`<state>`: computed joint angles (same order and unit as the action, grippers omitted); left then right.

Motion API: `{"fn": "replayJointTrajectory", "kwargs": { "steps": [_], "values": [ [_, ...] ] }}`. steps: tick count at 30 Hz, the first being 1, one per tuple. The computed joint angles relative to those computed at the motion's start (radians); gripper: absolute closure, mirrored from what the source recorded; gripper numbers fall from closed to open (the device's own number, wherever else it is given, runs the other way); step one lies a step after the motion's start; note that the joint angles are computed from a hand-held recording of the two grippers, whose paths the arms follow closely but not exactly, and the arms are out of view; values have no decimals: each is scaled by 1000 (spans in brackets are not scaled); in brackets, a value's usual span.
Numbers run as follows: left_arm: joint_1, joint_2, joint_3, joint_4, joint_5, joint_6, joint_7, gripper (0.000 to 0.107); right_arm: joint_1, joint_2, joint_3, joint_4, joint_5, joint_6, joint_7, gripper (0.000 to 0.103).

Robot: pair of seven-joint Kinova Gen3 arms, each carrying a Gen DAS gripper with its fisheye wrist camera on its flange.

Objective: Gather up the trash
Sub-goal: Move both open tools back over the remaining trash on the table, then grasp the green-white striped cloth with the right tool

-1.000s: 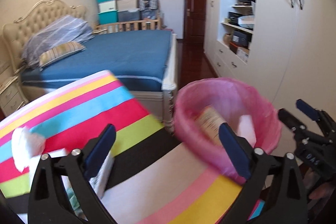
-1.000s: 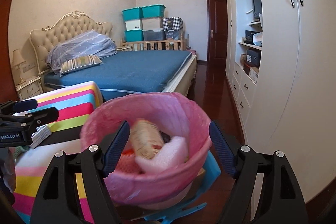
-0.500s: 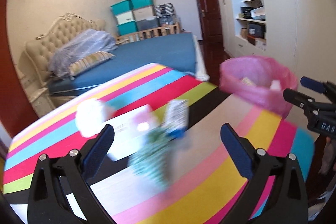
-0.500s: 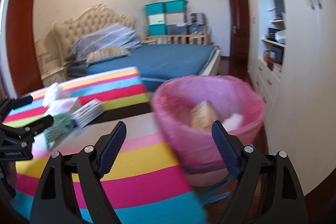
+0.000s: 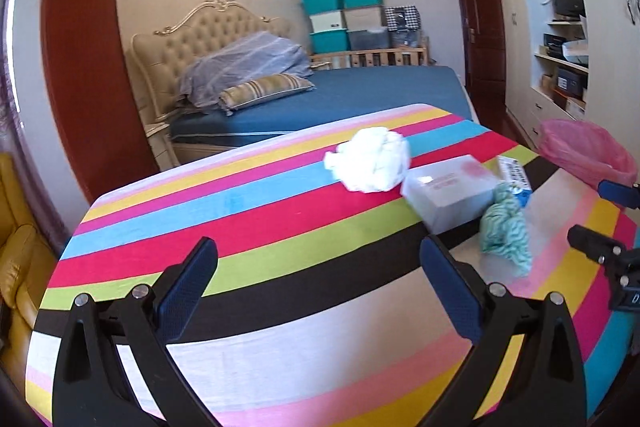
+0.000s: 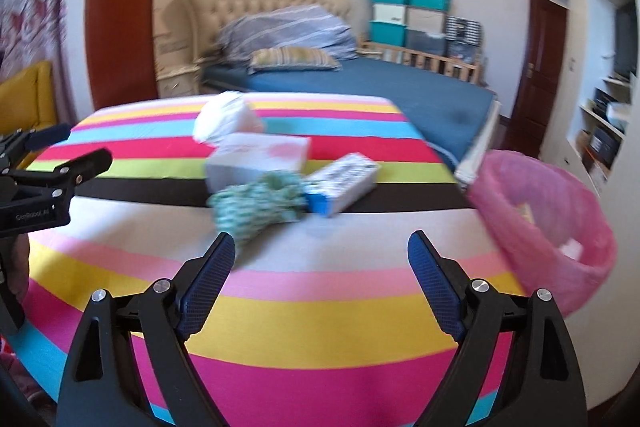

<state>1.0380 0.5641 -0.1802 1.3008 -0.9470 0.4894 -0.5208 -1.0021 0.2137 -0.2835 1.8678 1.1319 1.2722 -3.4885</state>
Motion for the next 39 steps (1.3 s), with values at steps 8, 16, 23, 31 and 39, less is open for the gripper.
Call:
{"fn": "replayJointTrajectory", "kwargs": {
  "steps": [8, 16, 23, 31, 39],
  "values": [
    [-72, -44, 25, 48, 92, -55, -12, 9, 17, 66, 42, -127, -28, -41, 116, 21],
    [-71, -25, 38, 5, 150, -21, -101, 10, 17, 142, 107, -260, -163, -31, 287, 24],
    [-38, -27, -4, 21, 125, -49, -63, 10, 20, 156, 131, -305, -197, -50, 342, 24],
    [-34, -28, -12, 26, 115, -54, -49, 10, 32, 190, 163, -366, -240, -67, 407, 23],
    [-57, -23, 20, 6, 150, -32, -90, 10, 43, 179, 180, -352, -273, -89, 390, 34]
  ]
}}
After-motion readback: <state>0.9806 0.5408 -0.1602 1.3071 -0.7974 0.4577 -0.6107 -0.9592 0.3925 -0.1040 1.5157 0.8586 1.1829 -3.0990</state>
